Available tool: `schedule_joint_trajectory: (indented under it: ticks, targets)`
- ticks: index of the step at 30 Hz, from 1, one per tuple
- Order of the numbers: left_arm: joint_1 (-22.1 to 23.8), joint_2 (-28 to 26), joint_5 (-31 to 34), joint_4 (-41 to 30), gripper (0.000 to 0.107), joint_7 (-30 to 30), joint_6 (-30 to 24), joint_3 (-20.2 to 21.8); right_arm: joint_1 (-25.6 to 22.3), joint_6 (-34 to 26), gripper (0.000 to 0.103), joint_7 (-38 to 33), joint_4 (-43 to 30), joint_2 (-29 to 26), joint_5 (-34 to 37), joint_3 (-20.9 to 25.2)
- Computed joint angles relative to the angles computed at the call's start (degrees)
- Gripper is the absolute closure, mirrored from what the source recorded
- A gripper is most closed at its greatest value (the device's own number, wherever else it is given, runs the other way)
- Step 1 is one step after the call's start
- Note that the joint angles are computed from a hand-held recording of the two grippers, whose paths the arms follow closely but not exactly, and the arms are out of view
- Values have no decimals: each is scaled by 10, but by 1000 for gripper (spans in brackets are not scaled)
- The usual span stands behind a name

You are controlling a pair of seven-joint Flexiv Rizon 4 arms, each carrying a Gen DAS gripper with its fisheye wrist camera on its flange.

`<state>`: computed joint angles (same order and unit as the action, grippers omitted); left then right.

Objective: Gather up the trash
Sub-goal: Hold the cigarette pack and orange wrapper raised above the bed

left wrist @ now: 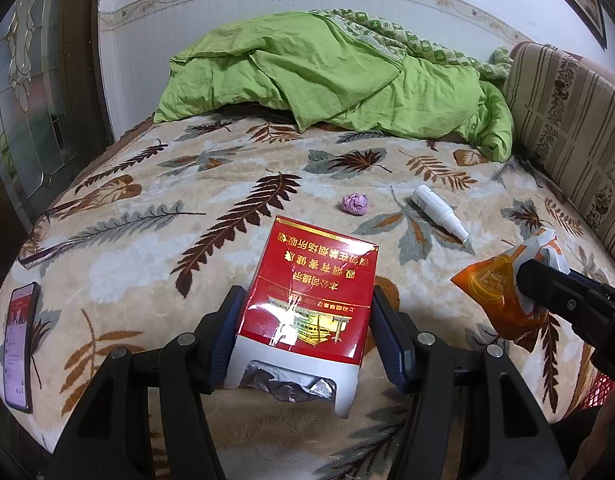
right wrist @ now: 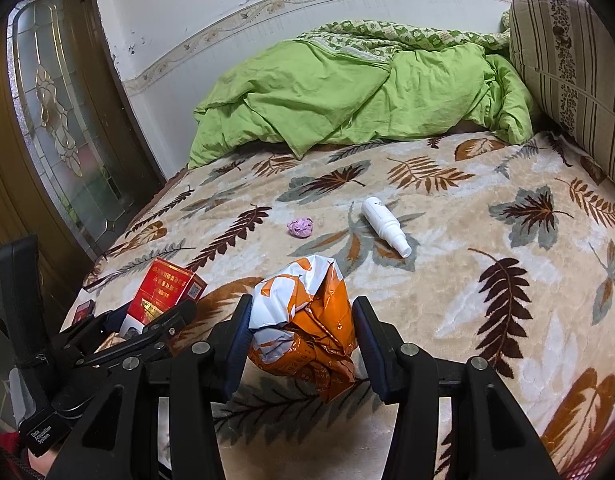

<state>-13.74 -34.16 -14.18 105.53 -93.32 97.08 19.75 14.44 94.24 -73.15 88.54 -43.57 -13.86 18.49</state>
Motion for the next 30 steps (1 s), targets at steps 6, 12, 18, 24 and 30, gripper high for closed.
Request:
schedule_joint_trajectory:
  ticks: [6, 12, 18, 24, 30]
  targets:
    - [-4, -1, 0, -1, 47, -2, -1, 4, -1, 0, 50, -2, 0, 0, 1, 1]
    - [-3, -1, 2, -1, 47, -3, -2, 3, 0, 0, 50, -2, 0, 0, 2, 0]
    - [-6, -1, 3, -1, 47, -5, -2, 6, -1, 0, 50, -3, 0, 1, 2, 1]
    - [-10, -1, 6, -2, 47, -6, -3, 10, -3, 0, 50, -4, 0, 0, 2, 4]
    - [31, 22, 17, 14, 47, 17, 13, -52, -27, 2, 50, -4, 6, 6, 12, 32]
